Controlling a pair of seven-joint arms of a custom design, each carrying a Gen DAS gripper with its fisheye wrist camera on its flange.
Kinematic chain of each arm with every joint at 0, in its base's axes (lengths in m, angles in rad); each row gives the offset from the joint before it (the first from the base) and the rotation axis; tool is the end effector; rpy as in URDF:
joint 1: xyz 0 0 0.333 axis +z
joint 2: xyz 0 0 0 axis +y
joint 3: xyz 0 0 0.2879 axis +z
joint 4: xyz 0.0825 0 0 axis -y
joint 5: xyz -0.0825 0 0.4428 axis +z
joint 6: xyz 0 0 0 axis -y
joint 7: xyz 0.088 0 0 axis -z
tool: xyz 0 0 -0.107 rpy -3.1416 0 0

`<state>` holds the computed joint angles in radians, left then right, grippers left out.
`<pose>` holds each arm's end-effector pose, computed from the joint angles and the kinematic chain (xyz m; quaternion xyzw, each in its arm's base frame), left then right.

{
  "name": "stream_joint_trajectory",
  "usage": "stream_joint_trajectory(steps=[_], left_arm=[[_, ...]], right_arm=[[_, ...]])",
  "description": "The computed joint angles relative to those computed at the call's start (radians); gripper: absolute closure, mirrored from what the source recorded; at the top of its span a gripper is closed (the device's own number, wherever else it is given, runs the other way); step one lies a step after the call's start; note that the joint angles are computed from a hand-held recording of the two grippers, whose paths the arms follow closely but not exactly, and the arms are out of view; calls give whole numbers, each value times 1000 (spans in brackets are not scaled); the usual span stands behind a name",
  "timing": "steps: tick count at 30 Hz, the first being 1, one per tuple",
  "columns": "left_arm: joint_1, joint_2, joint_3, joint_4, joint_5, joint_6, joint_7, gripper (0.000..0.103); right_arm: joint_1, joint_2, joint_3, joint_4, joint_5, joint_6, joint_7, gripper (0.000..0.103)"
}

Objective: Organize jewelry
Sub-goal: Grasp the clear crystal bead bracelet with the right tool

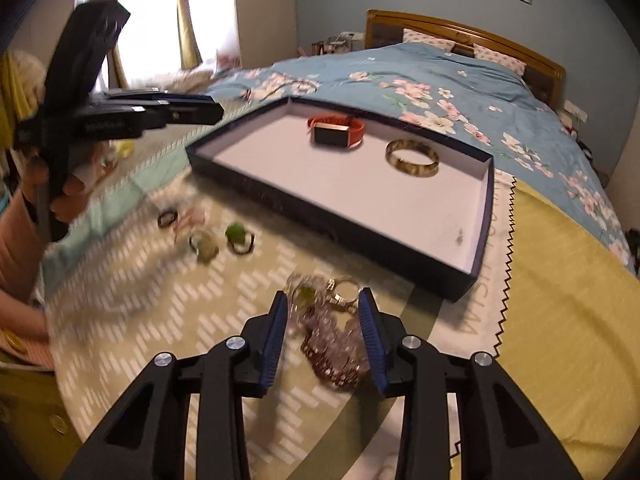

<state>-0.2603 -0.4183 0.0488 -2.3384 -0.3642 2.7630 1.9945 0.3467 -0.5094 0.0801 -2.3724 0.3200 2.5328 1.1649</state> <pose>0.5319 -0.0968 0.5469 -0.5187 0.7423 -0.3603 0.2239 0.4690 0.2128 0.5455 -0.8384 0.4229 -0.1503 0.3093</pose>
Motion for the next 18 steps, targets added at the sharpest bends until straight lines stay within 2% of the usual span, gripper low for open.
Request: stream_joint_trajectory(steps=[5, 7, 11, 12, 18], left_arm=[[1, -73, -10, -81, 21, -2, -43, 56], [-7, -87, -4, -97, 28, -3, -51, 55], [-23, -129, 10, -137, 35, -10, -66, 55], [-29, -126, 20, -136, 33, -9, -61, 55], [-35, -161, 24, -175, 49, -20, -72, 55]], right_arm=[[-11, 6, 23, -8, -55, 16, -5, 71], [1, 10, 14, -5, -47, 10, -19, 83], [6, 4, 8, -9, -33, 9, -17, 91], [8, 1, 5, -10, -25, 13, -17, 95], [7, -18, -18, -12, 29, 24, 13, 96]])
